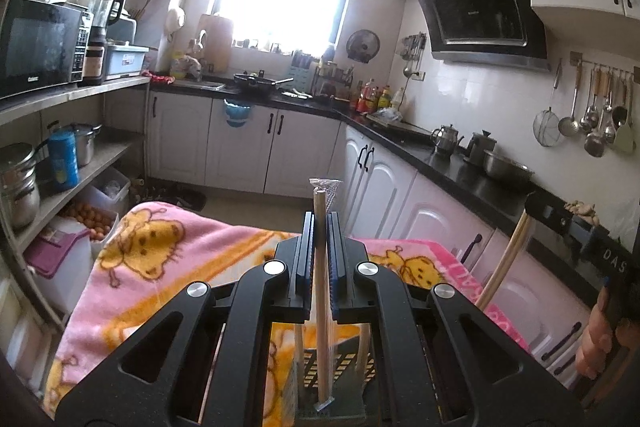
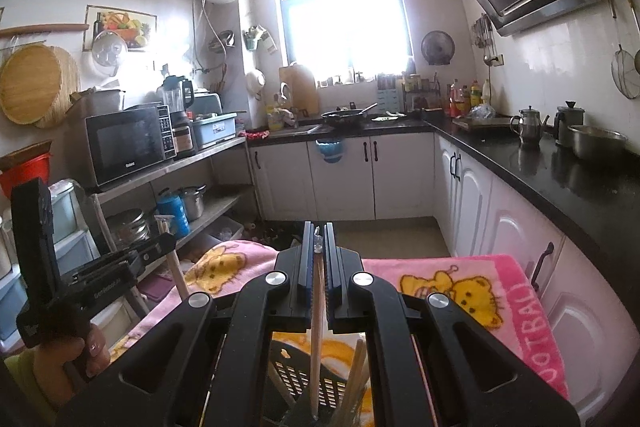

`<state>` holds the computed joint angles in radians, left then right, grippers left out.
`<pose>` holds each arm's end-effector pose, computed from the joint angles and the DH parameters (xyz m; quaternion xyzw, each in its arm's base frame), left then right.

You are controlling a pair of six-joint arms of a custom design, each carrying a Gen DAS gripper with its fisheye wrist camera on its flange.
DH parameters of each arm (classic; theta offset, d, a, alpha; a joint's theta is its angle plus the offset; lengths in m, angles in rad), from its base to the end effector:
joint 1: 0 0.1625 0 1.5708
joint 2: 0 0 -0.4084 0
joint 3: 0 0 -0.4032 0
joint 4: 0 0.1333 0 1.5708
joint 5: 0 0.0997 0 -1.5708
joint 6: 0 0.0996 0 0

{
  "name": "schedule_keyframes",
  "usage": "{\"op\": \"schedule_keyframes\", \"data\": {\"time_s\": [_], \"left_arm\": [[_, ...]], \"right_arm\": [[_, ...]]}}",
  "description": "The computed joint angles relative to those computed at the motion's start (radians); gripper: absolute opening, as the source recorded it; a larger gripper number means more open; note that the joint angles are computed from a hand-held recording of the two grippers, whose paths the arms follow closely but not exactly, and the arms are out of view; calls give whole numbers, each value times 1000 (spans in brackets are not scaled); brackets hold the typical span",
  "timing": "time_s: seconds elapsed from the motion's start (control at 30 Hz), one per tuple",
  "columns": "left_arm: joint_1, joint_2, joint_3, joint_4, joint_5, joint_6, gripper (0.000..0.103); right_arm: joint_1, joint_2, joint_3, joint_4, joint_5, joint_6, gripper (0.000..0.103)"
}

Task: Organize utensils
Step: 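Lower the chopsticks into the caddy and open both grippers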

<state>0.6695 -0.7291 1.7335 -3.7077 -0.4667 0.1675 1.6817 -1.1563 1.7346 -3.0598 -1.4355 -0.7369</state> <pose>-0.3355 -0.5490 0.1656 0.1239 0.7617 -0.5851 0.2493 0.2168 -0.6210 0.3342 0.3957 -0.8045 0.4361 0.0773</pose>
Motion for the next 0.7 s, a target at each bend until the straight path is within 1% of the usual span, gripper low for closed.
{"op": "schedule_keyframes", "data": {"time_s": [0.2, 0.4, 0.57, 0.7], "left_arm": [[16, 11, 13, 37, -16, -35, 1], [28, 18, 35, 54, -33, -71, 1], [32, 24, 50, 55, -26, -88, 1], [35, 28, 61, 56, -22, -97, 1]], "right_arm": [[-6, 29, -8, -14, -23, -8, 5], [-21, 47, -8, -2, -13, 7, 5], [-32, 60, -8, 13, -12, 13, 5], [-42, 68, -6, 23, -8, 36, 5]]}}
